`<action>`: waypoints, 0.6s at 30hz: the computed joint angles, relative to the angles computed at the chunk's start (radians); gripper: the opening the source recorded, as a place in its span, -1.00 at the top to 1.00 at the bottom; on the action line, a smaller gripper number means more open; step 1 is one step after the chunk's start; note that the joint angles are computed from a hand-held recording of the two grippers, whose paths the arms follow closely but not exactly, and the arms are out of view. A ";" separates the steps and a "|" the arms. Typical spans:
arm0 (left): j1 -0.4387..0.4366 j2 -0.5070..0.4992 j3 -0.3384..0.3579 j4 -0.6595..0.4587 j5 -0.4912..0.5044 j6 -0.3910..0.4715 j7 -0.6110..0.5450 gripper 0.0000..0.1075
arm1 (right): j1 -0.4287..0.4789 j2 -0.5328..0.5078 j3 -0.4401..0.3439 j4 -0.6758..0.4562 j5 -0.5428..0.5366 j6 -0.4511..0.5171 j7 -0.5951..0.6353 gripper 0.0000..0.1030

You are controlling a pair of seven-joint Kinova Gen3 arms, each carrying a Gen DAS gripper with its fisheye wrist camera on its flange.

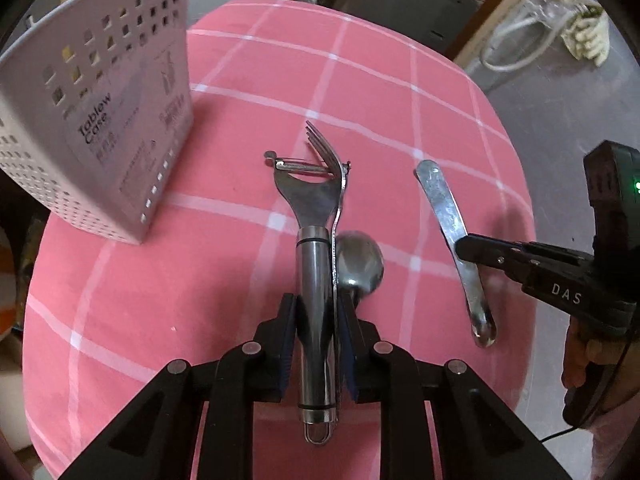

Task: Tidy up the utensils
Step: 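Grasp the silver peeler with the left tool while the right tool grasps a silver knife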

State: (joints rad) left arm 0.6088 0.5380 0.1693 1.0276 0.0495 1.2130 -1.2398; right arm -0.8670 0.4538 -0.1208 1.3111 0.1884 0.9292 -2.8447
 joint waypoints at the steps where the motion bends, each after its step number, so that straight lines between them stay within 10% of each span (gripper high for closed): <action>1: -0.001 0.002 0.002 -0.004 0.000 0.004 -0.007 0.63 | -0.001 0.001 0.000 -0.002 0.001 0.000 0.001 0.90; 18: -0.105 0.129 0.028 -0.167 0.175 0.082 -0.019 0.63 | 0.131 0.043 -0.038 -0.021 -0.160 -0.106 0.236 0.81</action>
